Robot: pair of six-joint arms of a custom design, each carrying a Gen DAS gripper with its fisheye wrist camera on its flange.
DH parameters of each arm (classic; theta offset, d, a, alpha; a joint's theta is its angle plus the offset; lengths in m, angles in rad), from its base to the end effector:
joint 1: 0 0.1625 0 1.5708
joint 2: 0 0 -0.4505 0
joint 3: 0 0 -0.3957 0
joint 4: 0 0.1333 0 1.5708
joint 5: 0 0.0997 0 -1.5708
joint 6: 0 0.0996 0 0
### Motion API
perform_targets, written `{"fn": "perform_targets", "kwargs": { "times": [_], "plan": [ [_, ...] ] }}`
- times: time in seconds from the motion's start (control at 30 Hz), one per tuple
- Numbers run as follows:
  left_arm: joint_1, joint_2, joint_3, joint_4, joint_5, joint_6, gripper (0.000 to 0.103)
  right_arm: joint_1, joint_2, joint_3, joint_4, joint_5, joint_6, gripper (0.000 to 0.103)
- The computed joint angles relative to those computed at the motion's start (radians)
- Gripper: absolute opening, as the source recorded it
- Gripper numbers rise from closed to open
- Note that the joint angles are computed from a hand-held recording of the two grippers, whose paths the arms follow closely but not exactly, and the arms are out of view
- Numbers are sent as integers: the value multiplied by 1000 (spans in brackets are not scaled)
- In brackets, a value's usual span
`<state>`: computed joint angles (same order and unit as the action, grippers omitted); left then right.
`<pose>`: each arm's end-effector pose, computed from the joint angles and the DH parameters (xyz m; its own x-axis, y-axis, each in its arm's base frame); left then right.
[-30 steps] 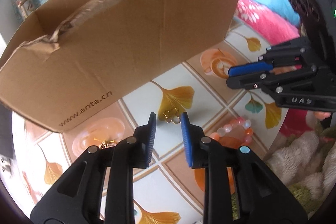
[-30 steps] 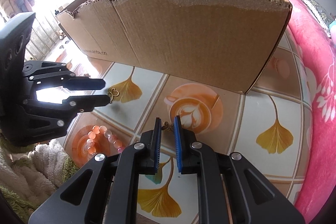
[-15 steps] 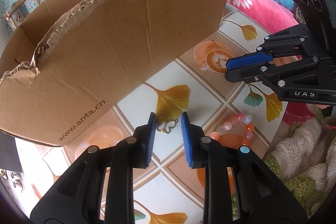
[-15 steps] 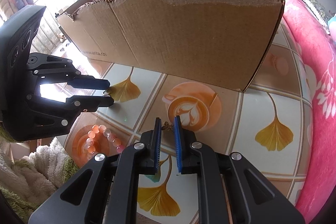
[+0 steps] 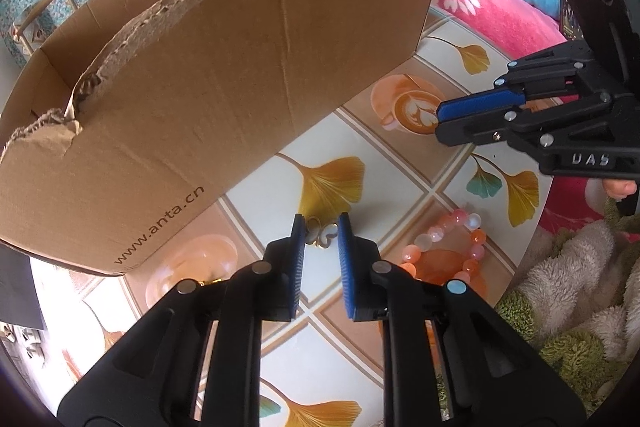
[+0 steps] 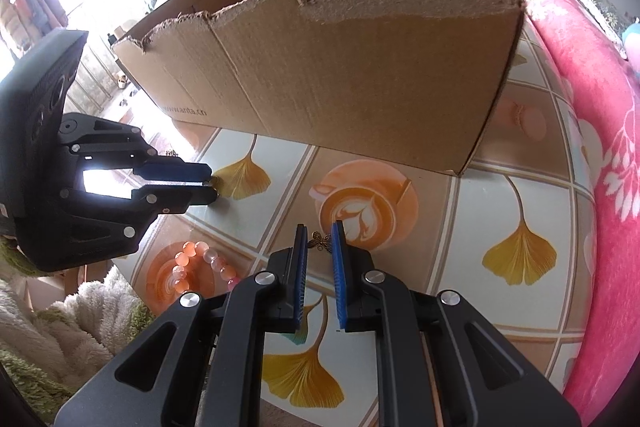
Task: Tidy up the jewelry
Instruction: 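Close the left gripper on the gold butterfly charm while the right gripper holds its charm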
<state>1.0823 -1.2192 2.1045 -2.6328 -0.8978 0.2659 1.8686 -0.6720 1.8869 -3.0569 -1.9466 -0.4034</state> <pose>-0.0703 -0.5487 0.2200 -0.5944 0.4892 -0.6383 0.6407 0.7677 -0.0084 0.2719 -0.5560 0.0095 -0.7335 -0.5261 0.4304 -0.6204 0.7769 -0.1076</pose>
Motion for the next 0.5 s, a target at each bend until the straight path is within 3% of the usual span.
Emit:
{"fn": "perform_targets", "kwargs": {
  "times": [0.13,0.17,0.27,0.5],
  "plan": [
    [-4,-2,13,-24,11,9,15,-2,-13,7,14,8,0,14],
    [-6,0,16,-33,11,12,7,-1,-13,7,16,2,-5,15],
    [-10,7,22,-50,12,11,5,5,-9,3,21,-16,-30,24],
    [-1,0,30,-74,4,8,0,31,11,-15,28,-80,-80,24]
  ]
}}
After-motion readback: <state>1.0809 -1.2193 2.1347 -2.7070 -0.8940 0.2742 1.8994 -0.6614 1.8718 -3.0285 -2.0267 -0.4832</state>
